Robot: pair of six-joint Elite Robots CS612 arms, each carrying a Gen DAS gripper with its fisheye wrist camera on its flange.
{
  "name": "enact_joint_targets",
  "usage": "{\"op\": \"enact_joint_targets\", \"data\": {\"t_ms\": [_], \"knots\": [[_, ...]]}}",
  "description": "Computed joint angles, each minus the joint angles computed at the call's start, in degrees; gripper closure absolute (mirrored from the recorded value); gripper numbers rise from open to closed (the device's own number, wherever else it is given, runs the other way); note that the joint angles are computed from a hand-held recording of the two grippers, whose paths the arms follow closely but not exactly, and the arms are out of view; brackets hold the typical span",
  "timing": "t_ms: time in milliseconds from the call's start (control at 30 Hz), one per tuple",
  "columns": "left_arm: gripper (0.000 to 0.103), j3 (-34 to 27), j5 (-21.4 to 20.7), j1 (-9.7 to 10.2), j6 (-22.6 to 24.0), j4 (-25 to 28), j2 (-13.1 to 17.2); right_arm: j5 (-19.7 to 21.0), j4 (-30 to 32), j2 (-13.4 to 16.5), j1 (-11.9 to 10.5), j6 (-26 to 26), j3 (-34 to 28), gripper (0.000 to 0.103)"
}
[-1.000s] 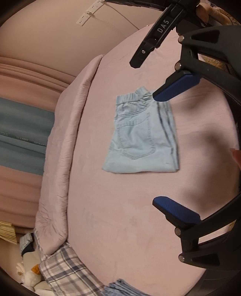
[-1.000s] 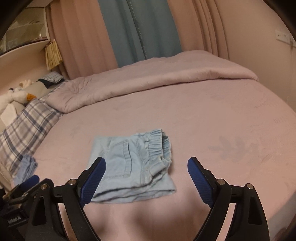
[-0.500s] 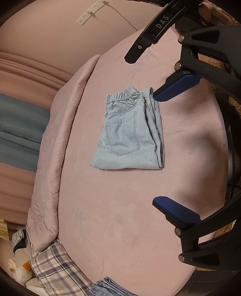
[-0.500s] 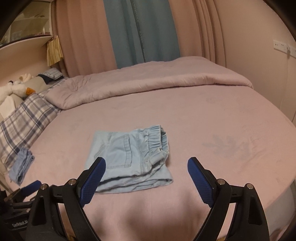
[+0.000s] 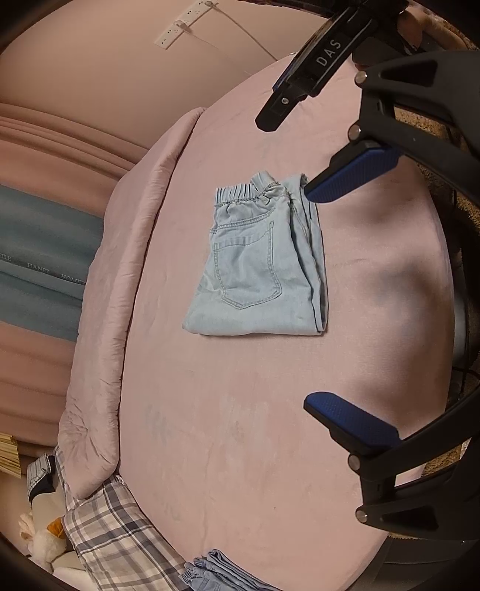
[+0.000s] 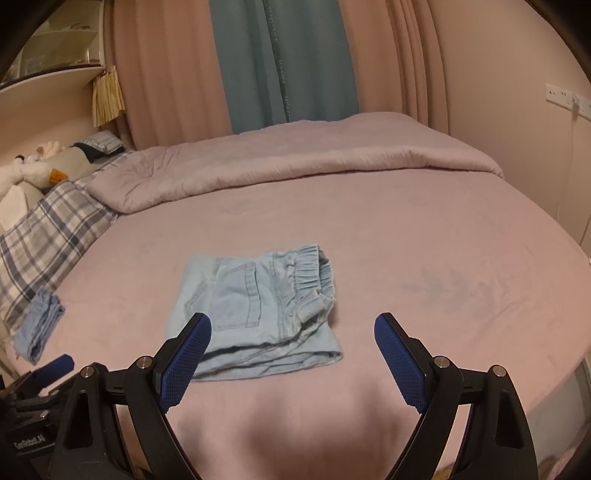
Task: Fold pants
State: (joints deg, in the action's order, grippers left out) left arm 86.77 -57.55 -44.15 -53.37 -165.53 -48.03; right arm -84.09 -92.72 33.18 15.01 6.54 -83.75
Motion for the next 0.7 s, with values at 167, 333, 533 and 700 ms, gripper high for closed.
{"op": "enact_joint_targets", "data": {"t_ms": [167,333,533,700], "knots": [[0.001,0.21,0.48,-0.13,0.08,-0.41,-0.06,-0.11,0.03,0.07,0.02,-0.01,-0.07,0.013],[0.001,0.13,0.49,-0.08,0.23,-0.17,-0.15,-0.21,0.59,0.07,-0.01,-0.10,-0.08,0.013],[0.001,-0.62,0.44,0.07,1.08,1.00,-0.24,-0.58,0.90,-0.36,0.02,-0.22,0.31,0.013],[0.001,-1.32,-0.81,0.40,1.95,2.70,-0.22,-1.09,1.37,-0.82,-0.03,-1.00,0.81,0.013]]}}
